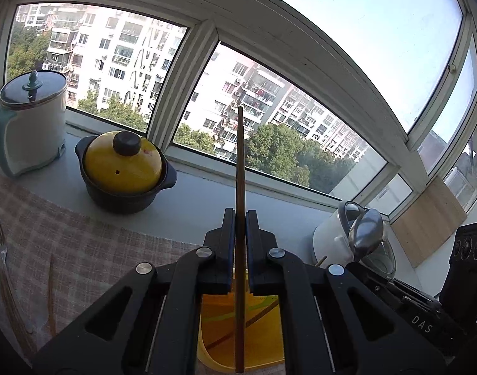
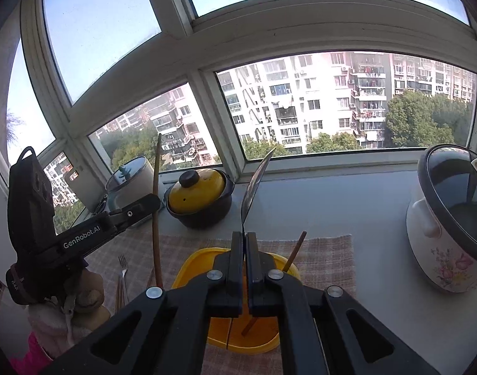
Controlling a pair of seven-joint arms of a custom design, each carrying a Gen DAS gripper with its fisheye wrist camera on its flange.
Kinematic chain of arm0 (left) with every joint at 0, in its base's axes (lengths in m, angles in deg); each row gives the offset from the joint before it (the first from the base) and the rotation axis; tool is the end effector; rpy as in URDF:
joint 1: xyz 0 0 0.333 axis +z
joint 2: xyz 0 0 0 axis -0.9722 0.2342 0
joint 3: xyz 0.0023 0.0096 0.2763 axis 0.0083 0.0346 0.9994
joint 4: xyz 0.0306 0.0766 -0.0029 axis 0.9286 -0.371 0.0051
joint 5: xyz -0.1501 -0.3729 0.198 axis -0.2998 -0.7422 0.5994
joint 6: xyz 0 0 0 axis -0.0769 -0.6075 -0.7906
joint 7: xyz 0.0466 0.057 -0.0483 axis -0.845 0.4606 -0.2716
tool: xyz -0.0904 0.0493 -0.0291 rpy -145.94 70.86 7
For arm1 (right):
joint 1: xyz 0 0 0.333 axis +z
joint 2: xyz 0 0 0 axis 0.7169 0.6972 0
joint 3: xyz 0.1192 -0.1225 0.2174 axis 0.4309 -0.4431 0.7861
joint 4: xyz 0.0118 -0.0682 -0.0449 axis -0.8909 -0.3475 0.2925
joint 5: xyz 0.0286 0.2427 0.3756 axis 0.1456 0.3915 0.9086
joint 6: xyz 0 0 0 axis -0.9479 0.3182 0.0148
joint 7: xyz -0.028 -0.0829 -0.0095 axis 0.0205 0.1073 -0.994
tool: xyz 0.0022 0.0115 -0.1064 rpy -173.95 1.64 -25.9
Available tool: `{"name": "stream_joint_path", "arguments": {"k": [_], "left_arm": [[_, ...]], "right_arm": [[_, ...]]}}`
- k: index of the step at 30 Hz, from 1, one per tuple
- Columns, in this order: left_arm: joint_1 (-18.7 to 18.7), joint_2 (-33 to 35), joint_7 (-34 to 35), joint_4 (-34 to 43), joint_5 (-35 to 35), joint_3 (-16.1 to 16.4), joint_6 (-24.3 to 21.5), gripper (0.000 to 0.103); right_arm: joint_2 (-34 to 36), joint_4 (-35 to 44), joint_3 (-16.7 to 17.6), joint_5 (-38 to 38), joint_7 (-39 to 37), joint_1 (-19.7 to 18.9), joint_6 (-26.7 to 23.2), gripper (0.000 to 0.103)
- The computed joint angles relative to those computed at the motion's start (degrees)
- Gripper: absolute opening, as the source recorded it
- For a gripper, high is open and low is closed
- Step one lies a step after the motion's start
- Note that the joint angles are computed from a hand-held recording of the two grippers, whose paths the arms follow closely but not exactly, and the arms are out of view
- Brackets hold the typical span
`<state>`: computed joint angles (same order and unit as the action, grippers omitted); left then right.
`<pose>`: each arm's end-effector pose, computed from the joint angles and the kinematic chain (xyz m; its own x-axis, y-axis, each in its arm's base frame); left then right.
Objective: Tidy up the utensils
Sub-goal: 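Open the left tool over the container while the right tool releases the metal spoon into it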
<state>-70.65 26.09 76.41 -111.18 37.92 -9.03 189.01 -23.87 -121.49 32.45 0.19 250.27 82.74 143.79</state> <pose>0.7443 -0.1237 0.6496 -0.6268 -0.6082 0.4871 -0.6944 0.1524 -0.7032 0.5627 0.4236 0.6842 -0.3922 -0.8836 -0.2557 -0.5271 0.4437 -0.7248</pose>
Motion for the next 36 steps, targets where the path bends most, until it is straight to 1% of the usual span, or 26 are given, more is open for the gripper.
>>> {"name": "stream_joint_path", "arguments": {"k": [4, 11, 16, 24, 27, 28, 29, 30, 36], "left_arm": [[-0.58, -1.16, 0.92, -2.49, 0.62, 0.22, 2.44, 0.004], [-0.76, -3.38, 2.39, -6.43, 0.54, 0.84, 3.51, 0.004], [-0.68, -4.45, 3.09, -7.68, 0.14, 1.23, 2.85, 0.004], [-0.57, -4.42, 3.76, -7.06, 0.16, 1.80, -1.26, 0.004], [-0.23, -4.88, 4.38, -7.53, -0.38, 1.75, -1.95, 0.004], [-0.13, -5.12, 4.58, -7.81, -0.60, 1.79, -2.09, 0.004], [-0.08, -5.26, 4.69, -7.90, -0.67, 1.87, -2.42, 0.004], [0.07, -5.58, 4.88, -8.28, -0.91, 1.95, -2.69, 0.004], [0.73, -6.16, 5.72, -8.64, -1.52, 2.63, -4.75, 0.004]], "right_arm": [[0.76, 0.17, -0.17, 0.80, -1.29, -0.45, 0.17, 0.000], [1.13, -0.87, -0.42, 2.09, -1.83, -0.68, 0.99, 0.000], [0.60, -2.47, -0.30, 3.19, -1.62, -1.06, 2.04, 0.000], [-0.81, -5.08, 0.46, 4.25, -0.69, -1.60, 2.89, 0.001], [-0.73, -4.81, 0.73, 4.18, -0.77, -1.41, 1.93, 0.007], [-0.64, -4.54, 0.77, 4.04, -0.81, -1.29, 1.63, 0.014], [-0.29, -3.93, 0.74, 3.66, -0.80, -1.09, 1.07, 0.027], [-0.13, -3.59, 0.71, 3.24, -0.70, -0.83, 0.56, 0.033], [-0.28, -3.44, 0.81, 2.66, 1.19, 0.14, -1.28, 0.034]]}}
